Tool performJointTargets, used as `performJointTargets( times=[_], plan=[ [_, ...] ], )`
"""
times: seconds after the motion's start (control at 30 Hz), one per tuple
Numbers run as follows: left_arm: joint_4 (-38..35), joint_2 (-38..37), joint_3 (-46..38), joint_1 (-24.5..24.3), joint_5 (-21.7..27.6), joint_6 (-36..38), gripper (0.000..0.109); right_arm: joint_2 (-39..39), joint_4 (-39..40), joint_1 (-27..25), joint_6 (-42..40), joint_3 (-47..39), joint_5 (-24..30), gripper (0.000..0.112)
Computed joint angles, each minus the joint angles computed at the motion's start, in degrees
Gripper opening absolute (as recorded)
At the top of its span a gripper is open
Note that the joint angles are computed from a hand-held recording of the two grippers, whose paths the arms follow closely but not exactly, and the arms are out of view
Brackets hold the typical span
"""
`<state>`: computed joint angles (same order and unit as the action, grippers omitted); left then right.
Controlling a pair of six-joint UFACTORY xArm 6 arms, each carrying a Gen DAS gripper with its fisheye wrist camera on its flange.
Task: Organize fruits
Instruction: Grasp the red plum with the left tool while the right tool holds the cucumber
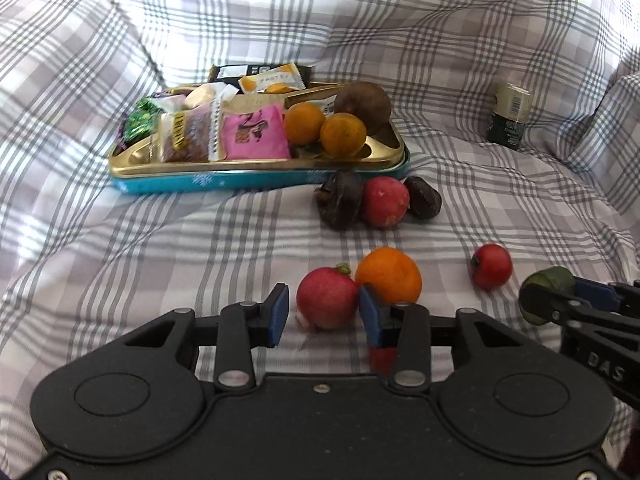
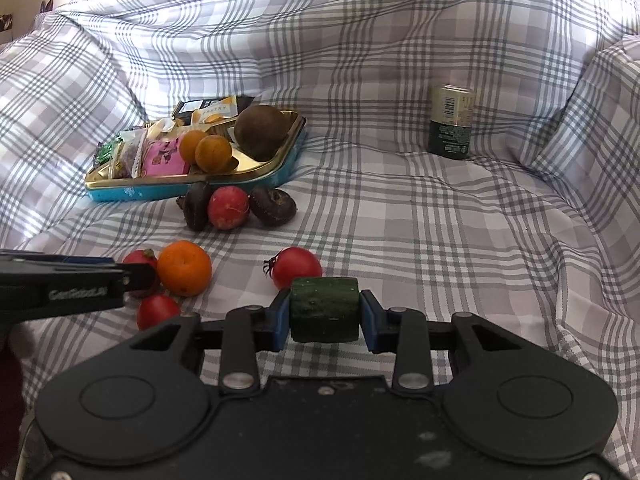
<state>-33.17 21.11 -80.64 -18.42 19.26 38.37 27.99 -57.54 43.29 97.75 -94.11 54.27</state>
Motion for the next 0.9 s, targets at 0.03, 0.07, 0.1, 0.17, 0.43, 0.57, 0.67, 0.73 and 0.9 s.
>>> performJointTargets(
  times=[0.03, 0.07, 0.1, 0.17, 0.43, 0.57, 0.67, 0.73, 0.9],
  plan=[
    [-0.18, 0.38, -0.20, -0.26, -0.89, 0.43, 0.050, -0.14, 0.02, -0.06, 0.27, 0.17, -0.12, 0.037],
    [-0.44, 0.66, -0.21, -0.52, -1.96, 1.12, 0.050, -0.26, 0.02, -0.12, 0.51, 0.33, -0.25, 0.037],
    [-0.47, 0.94, -0.40, -0.71, -2.54, 1.43, 0.050, -0.35, 0.01, -0.19, 0.80, 0.45, -0.36, 0.037],
    [-1.18, 1.30, -0.76, -0.81, -2.86, 2.21, 0.050, -0.53, -0.17, -0.24, 1.40, 0.70, -0.29, 0.037],
    [-7.44, 2.64, -4.04, 0.94, 4.26, 3.38, 0.050, -0.79, -0.34, -0.03, 2.51, 1.01, 0.34, 0.037],
    [-8.35, 2.71, -3.68, 0.62, 2.95, 4.59, 0.052, -0.99, -0.73, 0.26, 3.01, 1.37, 0.86, 0.037],
    [-12.30, 3.05, -4.38, 0.91, 4.80, 7.15, 0.044, -0.99, -0.78, 0.33, 3.20, 1.53, 0.99, 0.037],
    [-13.87, 2.73, -3.87, 0.76, 4.40, 9.89, 0.044, -1.09, -1.32, 0.36, 3.77, 1.73, 0.84, 0.037],
    [-17.18, -0.29, -0.62, 0.27, 1.86, 13.80, 0.044, -2.08, -4.72, 0.94, 6.86, 2.88, 1.24, 0.037]
  ],
)
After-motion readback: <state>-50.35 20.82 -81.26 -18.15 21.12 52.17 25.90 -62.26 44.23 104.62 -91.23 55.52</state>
